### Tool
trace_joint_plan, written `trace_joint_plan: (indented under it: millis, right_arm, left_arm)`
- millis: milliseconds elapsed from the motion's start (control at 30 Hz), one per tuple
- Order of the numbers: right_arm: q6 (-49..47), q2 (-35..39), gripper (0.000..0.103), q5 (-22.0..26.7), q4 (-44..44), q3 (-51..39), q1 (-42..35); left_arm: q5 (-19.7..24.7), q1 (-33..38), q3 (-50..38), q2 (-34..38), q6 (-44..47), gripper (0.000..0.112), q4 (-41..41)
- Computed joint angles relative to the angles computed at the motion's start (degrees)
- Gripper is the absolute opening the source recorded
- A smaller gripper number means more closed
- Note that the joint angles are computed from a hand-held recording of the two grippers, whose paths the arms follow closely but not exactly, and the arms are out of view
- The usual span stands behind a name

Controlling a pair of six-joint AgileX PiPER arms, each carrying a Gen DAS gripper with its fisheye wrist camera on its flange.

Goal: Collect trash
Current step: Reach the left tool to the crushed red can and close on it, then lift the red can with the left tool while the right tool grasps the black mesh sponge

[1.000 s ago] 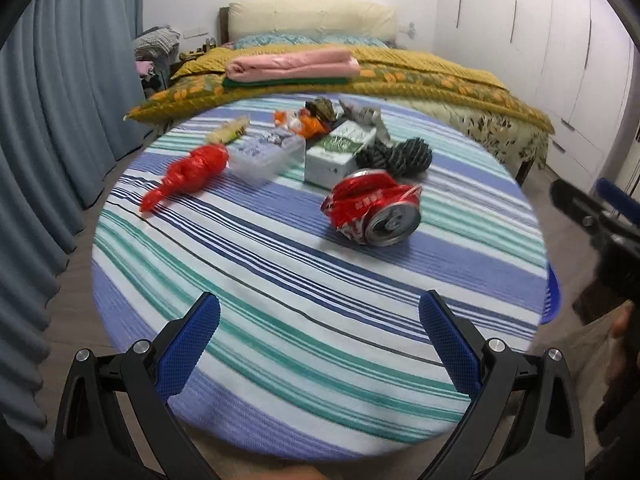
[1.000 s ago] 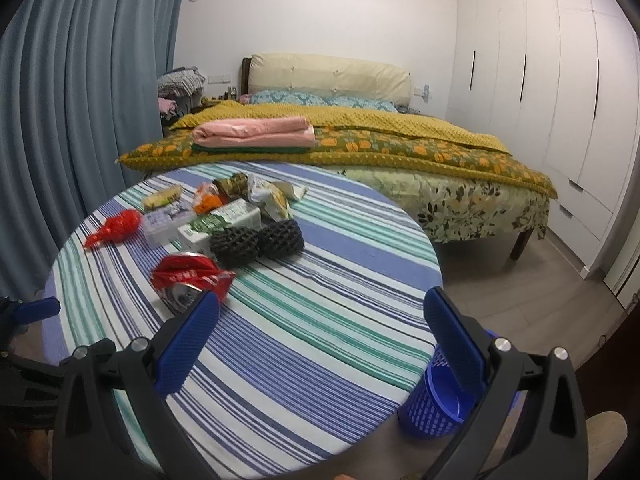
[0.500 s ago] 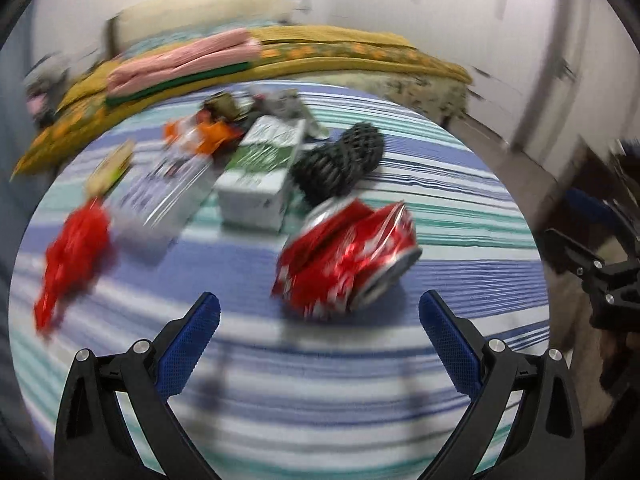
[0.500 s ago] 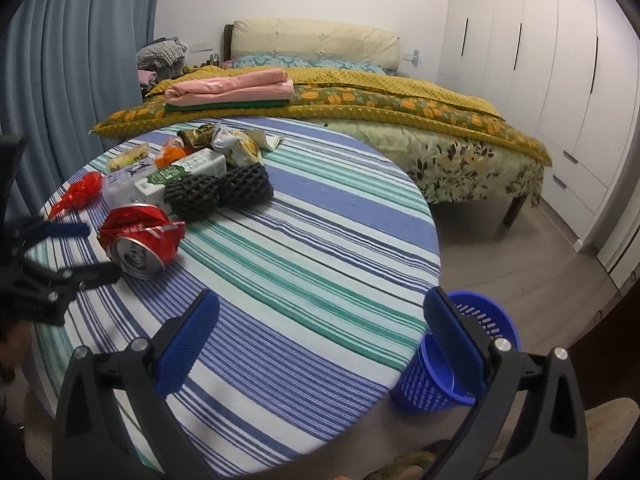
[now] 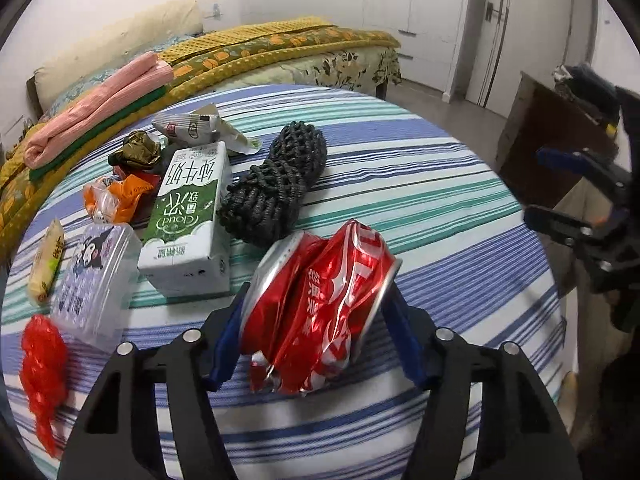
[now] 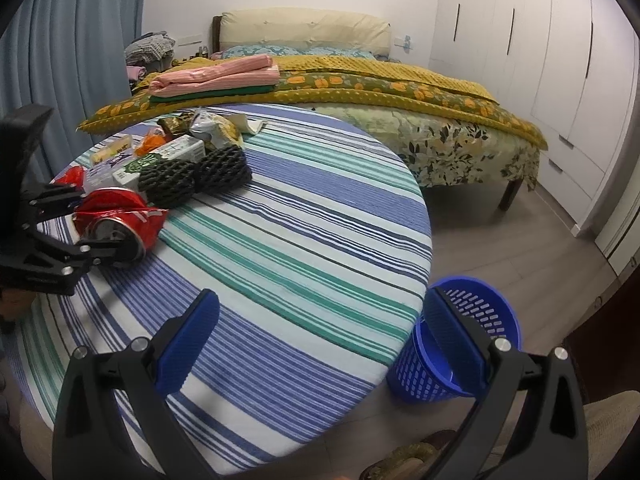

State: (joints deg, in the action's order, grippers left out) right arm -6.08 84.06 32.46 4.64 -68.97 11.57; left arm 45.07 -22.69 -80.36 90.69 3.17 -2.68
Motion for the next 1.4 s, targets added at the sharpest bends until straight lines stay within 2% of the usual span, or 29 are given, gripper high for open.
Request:
trace_joint_plan:
  millis: [100,233,267,367,567,667,733,833,900,967,1033,1100,1200,1300,1400]
  right_arm:
    - [-0.3,0.6,0.098,0.2,0.3,-0.3,-0.3]
    - [-0.2,1.0,0.098,0.2,0.2,-0.4,0.0]
    - [0.0,1.2,0.098,0.3,0.0,-0.5,0.2]
    - [0.3,1.4,0.098,0.2,-0.8,-0.5,1.0]
    - [0.9,2.2,0.098,0.7,-1.4,-1.3,1.8]
    - [1.2,2.4,0.098,1.0,-1.6,-1.9,1.9]
    - [1.9,2.3,0.098,0.8,-2.5,-1.9,2.1]
    - [2.6,2.5,0.098,1.1,-3.4,-2.3,2.6]
    - [2.2,2.7,0.098,1.2,-3.3,-2.7,2.7]
    - [0.7,3.0,0.098,1.4,-1.9,-3.5,2.6]
    - [-2.1,4.0,0.098,1.9,1.7,-5.5,1.9]
    - [-6.6,7.0,0.098,4.5,8.3,-10.1,1.2]
    - [-9.7,14.8,0.098,12.5,17.4,-21.8,1.5]
    - [-1.7,24.2,0.098,17.5,18.2,-36.0,4.6]
    - [11.1,35.0,0.098,23.1,13.1,-52.3,7.6]
  left_arm:
    - [-0.9,-4.2,3.0,-2.8,-14.9,0.063,10.0]
    - [5.0,-9.0,5.2,-4.6,-37.8,0.064,23.5]
    - [4.8,-10.0,6.7,-5.5,-41.9,0.067,25.2]
    - [3.8,-11.4,9.5,-8.5,-44.3,0.076,25.6]
    - [-0.1,-11.1,10.5,-11.4,-36.5,0.076,20.0]
    - [3.6,-12.2,7.5,-8.5,-42.9,0.077,25.9]
    - [4.9,-12.5,6.6,-7.6,-46.4,0.082,27.1]
    - [6.5,-13.7,5.6,-5.9,-52.4,0.083,30.7]
    - [6.9,-14.3,5.8,-5.4,-56.2,0.079,33.3]
    - [6.3,-14.3,6.9,-5.9,-58.5,0.060,34.8]
    - [5.7,-14.4,8.1,-6.7,-60.0,0.059,35.9]
    - [6.6,-15.5,9.3,-7.6,-63.1,0.058,38.6]
    - [7.6,-15.7,11.6,-9.9,-67.6,0.058,39.7]
    - [8.9,-16.0,12.9,-11.2,-70.7,0.059,40.1]
    - [12.3,-17.2,12.0,-10.6,-72.4,0.059,41.5]
